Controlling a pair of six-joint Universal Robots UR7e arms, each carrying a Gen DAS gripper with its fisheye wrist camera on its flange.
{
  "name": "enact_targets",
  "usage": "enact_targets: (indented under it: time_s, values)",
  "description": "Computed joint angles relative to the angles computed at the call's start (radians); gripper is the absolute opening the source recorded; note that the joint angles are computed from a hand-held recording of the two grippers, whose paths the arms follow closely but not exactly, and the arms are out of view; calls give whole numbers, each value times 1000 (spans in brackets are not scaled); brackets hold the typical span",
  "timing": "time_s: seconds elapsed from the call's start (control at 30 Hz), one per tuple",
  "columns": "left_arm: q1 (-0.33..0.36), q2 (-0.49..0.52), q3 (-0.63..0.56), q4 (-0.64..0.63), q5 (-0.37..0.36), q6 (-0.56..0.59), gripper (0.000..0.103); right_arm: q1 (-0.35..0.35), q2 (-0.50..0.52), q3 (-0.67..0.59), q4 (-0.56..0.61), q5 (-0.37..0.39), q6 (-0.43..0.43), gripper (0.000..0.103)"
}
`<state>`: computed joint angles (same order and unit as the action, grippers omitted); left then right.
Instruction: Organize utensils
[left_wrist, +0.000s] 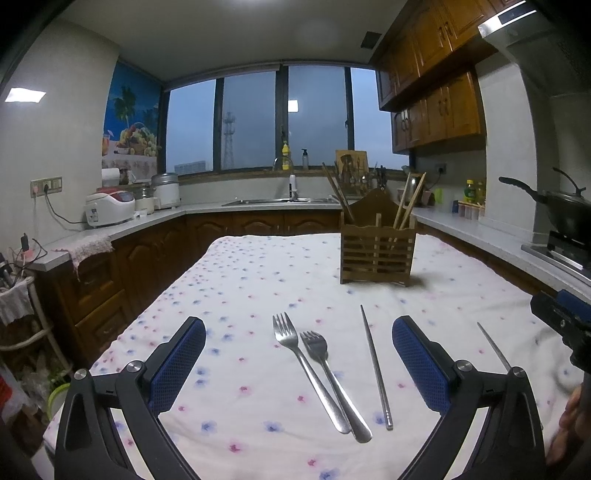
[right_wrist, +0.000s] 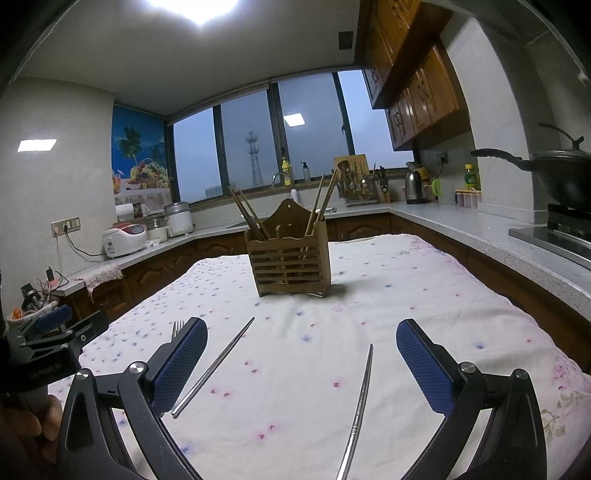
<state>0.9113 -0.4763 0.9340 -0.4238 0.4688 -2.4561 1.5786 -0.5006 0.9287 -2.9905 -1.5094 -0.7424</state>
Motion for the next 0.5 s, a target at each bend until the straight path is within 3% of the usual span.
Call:
enact_targets:
  time_s: [0.5]
  values:
    - [-2, 9, -11, 7, 2, 3, 102, 1, -1, 1, 0, -3, 3, 103]
